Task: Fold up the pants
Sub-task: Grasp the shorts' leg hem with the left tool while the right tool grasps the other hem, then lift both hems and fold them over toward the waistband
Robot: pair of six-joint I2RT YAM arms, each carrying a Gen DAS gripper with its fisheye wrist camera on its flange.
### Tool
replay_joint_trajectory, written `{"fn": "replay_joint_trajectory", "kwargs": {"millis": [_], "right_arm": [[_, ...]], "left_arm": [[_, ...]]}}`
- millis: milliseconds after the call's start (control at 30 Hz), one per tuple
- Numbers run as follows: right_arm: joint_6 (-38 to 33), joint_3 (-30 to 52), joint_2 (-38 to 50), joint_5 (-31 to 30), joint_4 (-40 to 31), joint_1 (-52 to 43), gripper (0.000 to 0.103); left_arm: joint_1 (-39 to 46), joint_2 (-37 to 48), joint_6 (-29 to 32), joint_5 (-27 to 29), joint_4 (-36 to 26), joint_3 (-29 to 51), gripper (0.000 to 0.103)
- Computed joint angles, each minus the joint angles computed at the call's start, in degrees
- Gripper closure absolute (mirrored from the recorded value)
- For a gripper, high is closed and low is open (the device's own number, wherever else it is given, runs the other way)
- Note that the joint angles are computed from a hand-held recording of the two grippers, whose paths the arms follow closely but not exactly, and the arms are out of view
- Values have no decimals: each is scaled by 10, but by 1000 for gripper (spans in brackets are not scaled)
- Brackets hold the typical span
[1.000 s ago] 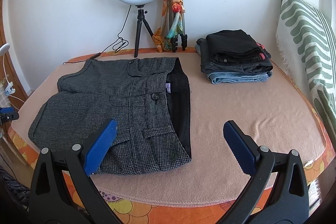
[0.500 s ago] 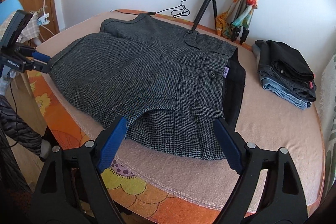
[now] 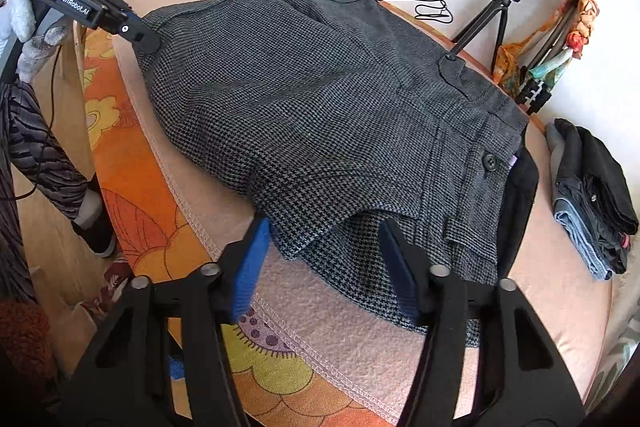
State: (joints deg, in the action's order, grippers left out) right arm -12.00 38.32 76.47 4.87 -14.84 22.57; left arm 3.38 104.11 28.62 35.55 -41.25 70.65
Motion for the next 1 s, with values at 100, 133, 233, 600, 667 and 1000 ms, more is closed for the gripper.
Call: {"fn": "replay_joint_trajectory", "kwargs": {"millis": [100,133,233,600,667,1000], "right_arm": [[7,20,16,-19,-3,-10,80],[9,25,20,-16,-2,-10,84],[27,42,25,-27,0,-26,87],[65,73,49,-33,-1,-54,88],[69,78,51,-43,-4,-62,88],[98,93,55,-53,-18,-69,88]], "left_arm": [[-6,7,-19,15,-1,30,92],[-8,9,-26,18,-1,40,92],[-15,19,-49,21,5,72,92],[1,37,-89,18,-18,104,67],[21,35,-87,37,-35,92,67],[22,-18,-36,27,-21,4,64]]}}
